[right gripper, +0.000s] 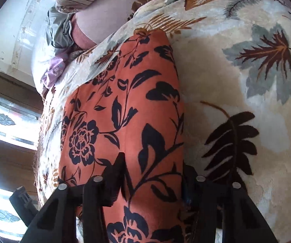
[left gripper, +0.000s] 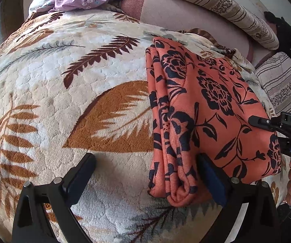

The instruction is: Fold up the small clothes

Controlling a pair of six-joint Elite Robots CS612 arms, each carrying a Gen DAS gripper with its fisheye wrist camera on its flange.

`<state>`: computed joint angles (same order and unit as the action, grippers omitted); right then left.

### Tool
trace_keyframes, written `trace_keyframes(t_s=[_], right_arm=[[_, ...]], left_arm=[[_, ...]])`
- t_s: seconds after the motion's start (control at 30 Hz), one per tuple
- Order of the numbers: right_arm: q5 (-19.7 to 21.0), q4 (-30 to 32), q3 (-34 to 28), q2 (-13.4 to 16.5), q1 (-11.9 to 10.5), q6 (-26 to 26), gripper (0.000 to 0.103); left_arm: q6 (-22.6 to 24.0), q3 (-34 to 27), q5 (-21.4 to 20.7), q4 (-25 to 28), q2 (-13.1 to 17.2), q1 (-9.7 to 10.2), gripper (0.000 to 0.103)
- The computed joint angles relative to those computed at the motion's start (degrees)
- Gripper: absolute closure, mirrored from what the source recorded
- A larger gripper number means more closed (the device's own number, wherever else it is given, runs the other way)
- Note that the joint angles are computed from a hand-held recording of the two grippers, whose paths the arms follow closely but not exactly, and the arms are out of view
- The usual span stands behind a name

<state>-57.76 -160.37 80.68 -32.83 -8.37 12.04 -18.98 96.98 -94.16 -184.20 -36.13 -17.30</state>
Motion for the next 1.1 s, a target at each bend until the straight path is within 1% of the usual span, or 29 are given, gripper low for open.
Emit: trace_keyframes(t_s=[0.07,0.1,0.13,0.17,0.2,0.23,0.3,0.33,0.4,0.43,0.5,0.53,0.57,0.6,0.63,0.67,0.73,0.77,0.8,0.9,1.0,1.1], right_arm=[[0.7,-2.2,0.9,-0.1,-0.3,2.7,0.059],[0.4,-2.5,1.0,0.1,-0.3,3.7,0.047],[-0.4,-2.5,1.3,0.2,-0.3,4.8,0.039],[-0.3,-1.8,1.6,0.2,-0.4,5.5,0.036],[0.4,-2.9,2.6,-0.1,-0.5,5.8,0.035],[-0.8,-3.2,3.6,-1.0,-0.3,4.6,0.034],[-6.5,-5.0,6.2,-3.4,0.5,0.5,0.033],[-8.7,-7.3,7.9,-4.6,0.9,-1.6,0.033],[-11.1,-13.4,11.4,-6.6,1.3,-4.8,0.031],[-10.9,-16.7,13.0,-7.2,1.4,-5.8,0.029],[-7.8,-22.2,15.0,-7.4,1.2,-7.4,0.022],[-6.0,-22.8,15.1,-7.0,1.2,-8.3,0.020],[-4.3,-21.1,14.7,-6.4,1.1,-9.3,0.016],[-3.5,-17.2,13.4,-5.6,1.3,-9.8,0.016],[-5.1,-14.8,12.7,-5.0,1.6,-9.2,0.016],[-5.7,-14.7,12.9,-5.0,1.5,-8.6,0.016],[-3.3,-19.2,15.0,-5.9,0.9,-7.4,0.016],[-2.7,-20.3,16.0,-6.6,0.6,-7.6,0.016],[-3.0,-21.6,17.1,-7.3,0.5,-8.1,0.016],[-7.0,-25.7,20.5,-9.2,0.6,-9.0,0.016],[-9.3,-26.5,23.1,-10.6,0.7,-10.4,0.016],[-12.3,-27.0,24.8,-11.7,1.2,-13.5,0.016]], left_arm=[[0.0,0.0,-0.3,0.0,0.0,0.12,0.003],[0.1,-0.1,-0.5,0.0,0.1,0.16,0.003],[0.2,-0.1,-0.2,-0.1,0.1,0.12,0.003],[0.5,0.1,0.1,-0.4,0.1,0.08,0.003],[0.7,0.4,0.5,-0.9,0.0,-0.02,0.003],[0.8,0.8,0.8,-1.2,-0.2,-0.09,0.003],[0.7,2.0,2.3,-2.3,-0.8,-0.40,0.003],[0.5,2.7,3.8,-3.0,-1.3,-0.67,0.003],[-0.5,4.2,6.4,-4.5,-2.3,-1.24,0.003],[-1.0,4.9,7.5,-5.1,-2.9,-1.52,0.003],[-0.9,6.1,9.3,-5.3,-4.0,-2.10,0.003],[-0.8,6.7,10.4,-4.9,-4.5,-2.47,0.003],[-0.7,7.2,11.4,-4.3,-5.1,-2.81,0.003],[-0.7,7.6,12.3,-4.0,-5.7,-3.11,0.003],[-0.8,8.3,13.0,-4.0,-6.3,-3.37,0.003],[-1.0,9.0,13.9,-4.3,-6.9,-3.69,0.003],[-1.8,10.4,15.9,-5.8,-8.1,-4.39,0.003],[-2.2,10.8,17.2,-6.2,-8.5,-4.84,0.003],[-2.7,11.2,18.4,-6.4,-9.0,-5.33,0.003],[-3.2,12.1,21.0,-6.1,-10.1,-6.70,0.003],[-3.2,13.0,20.8,-5.8,-11.0,-7.55,0.003],[-3.3,13.8,21.2,-5.7,-11.7,-8.10,0.003]])
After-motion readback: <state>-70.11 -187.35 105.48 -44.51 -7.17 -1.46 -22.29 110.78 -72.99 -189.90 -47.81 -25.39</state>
